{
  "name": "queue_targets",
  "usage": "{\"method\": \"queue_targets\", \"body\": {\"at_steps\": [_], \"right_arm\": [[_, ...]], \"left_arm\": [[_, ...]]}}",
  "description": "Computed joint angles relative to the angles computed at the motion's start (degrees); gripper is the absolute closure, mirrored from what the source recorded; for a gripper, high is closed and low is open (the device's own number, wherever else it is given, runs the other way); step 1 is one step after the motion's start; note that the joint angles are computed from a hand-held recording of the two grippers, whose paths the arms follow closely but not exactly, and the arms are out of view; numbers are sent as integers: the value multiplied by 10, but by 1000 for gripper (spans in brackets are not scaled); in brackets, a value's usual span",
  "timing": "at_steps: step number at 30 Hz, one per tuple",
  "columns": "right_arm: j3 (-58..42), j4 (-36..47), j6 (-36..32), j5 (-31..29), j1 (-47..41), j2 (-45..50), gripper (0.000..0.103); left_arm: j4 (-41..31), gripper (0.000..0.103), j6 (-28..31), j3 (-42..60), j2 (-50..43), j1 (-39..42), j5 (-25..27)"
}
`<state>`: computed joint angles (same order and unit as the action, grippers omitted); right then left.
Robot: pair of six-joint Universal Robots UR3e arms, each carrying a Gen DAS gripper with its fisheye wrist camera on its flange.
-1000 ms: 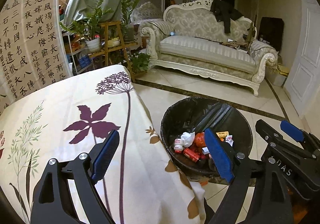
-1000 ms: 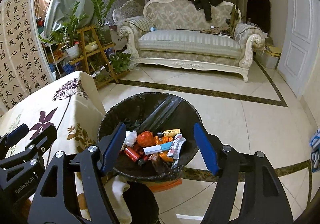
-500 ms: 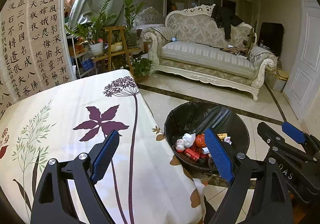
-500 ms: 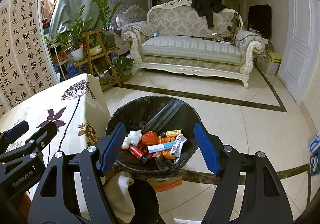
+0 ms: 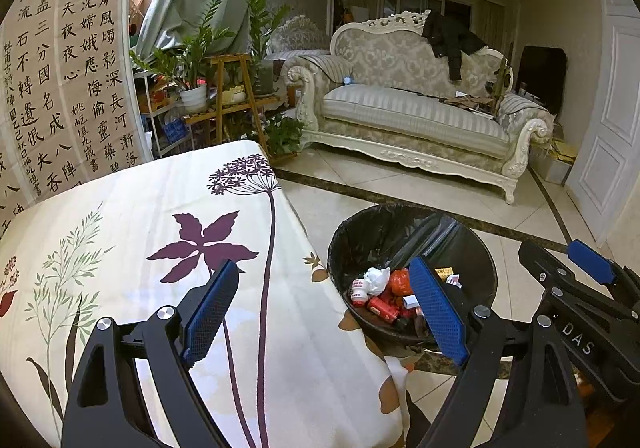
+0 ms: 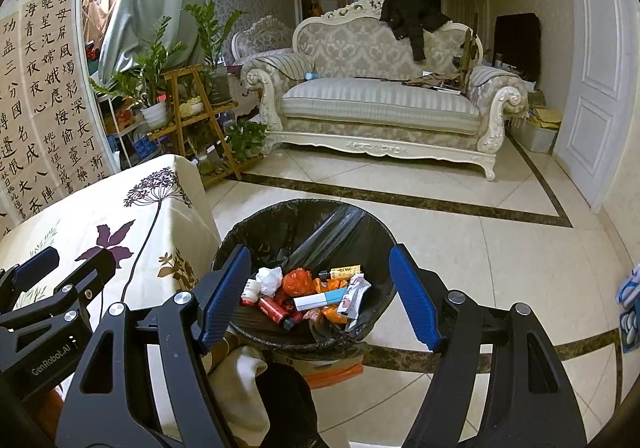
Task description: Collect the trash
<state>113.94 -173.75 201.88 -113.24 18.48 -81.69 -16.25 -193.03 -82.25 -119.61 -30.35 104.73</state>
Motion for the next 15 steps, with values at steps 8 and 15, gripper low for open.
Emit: {"method": "queue_targets", "body": {"at_steps": [8, 15], "right_arm": [[-1, 0, 1, -1, 1, 2, 33], [-5, 10, -1, 2, -1, -3, 33]], "left_arm": [[0, 19, 0, -1, 0, 1, -1], [-3, 19, -2, -2, 1, -1, -1]]}}
